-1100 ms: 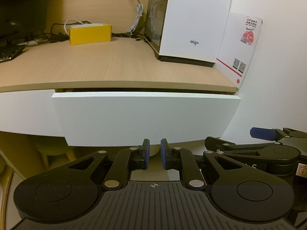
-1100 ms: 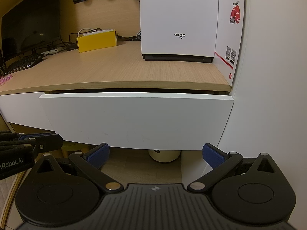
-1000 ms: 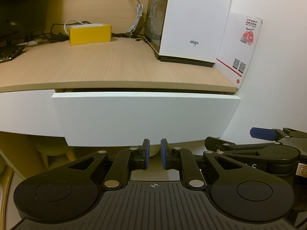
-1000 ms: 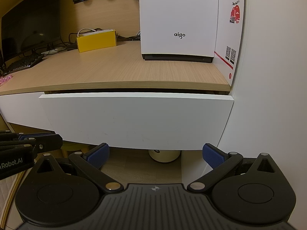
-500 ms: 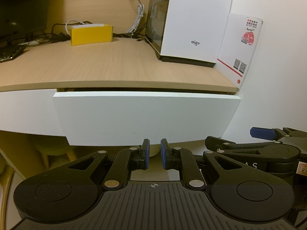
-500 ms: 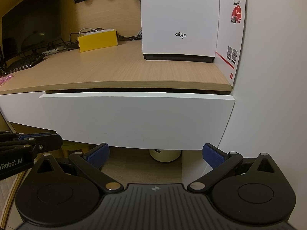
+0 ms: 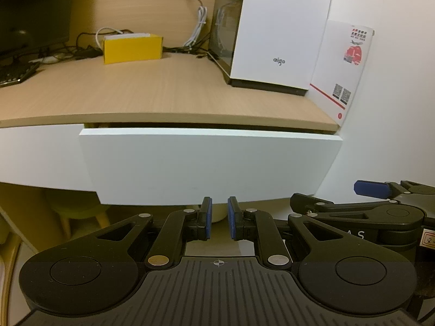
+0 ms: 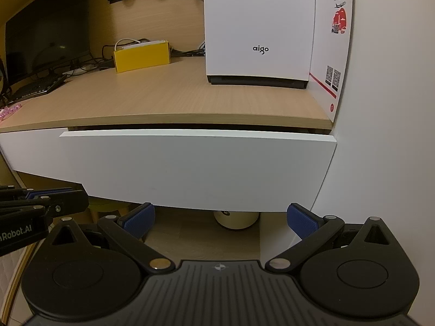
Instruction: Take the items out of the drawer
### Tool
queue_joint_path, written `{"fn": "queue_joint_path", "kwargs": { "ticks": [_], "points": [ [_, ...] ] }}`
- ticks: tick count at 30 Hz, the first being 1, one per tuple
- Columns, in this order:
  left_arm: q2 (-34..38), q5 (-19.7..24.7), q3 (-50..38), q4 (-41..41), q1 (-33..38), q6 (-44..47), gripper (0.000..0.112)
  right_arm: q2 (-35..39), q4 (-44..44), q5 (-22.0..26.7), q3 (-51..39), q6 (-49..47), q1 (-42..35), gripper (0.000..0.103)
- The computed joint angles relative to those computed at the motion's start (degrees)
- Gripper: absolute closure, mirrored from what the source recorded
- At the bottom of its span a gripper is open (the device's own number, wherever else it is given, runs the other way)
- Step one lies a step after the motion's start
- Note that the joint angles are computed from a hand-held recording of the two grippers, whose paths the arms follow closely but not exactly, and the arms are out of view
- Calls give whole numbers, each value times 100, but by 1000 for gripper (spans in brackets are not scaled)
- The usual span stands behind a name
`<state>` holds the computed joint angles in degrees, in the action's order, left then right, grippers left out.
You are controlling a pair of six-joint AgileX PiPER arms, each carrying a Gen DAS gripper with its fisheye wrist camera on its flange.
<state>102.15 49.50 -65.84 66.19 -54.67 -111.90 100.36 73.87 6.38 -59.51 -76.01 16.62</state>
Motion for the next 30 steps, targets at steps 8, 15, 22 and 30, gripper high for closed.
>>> {"fn": "queue_joint_path", "kwargs": {
  "ticks": [8, 15, 22, 30],
  "points": [
    [16, 2, -14, 5, 0, -6, 97, 8, 78, 6, 0, -75, -6, 0],
    [19, -215, 38, 142, 97, -92, 97, 48, -131, 100, -72, 129, -63, 0],
    [-105, -527, 300, 276, 300, -282, 97, 230, -1249, 205, -364, 1365, -153, 0],
    [-809, -1146, 1070, 427, 941, -800, 97, 518, -1016, 188, -740, 1148, -148, 0]
  ]
}}
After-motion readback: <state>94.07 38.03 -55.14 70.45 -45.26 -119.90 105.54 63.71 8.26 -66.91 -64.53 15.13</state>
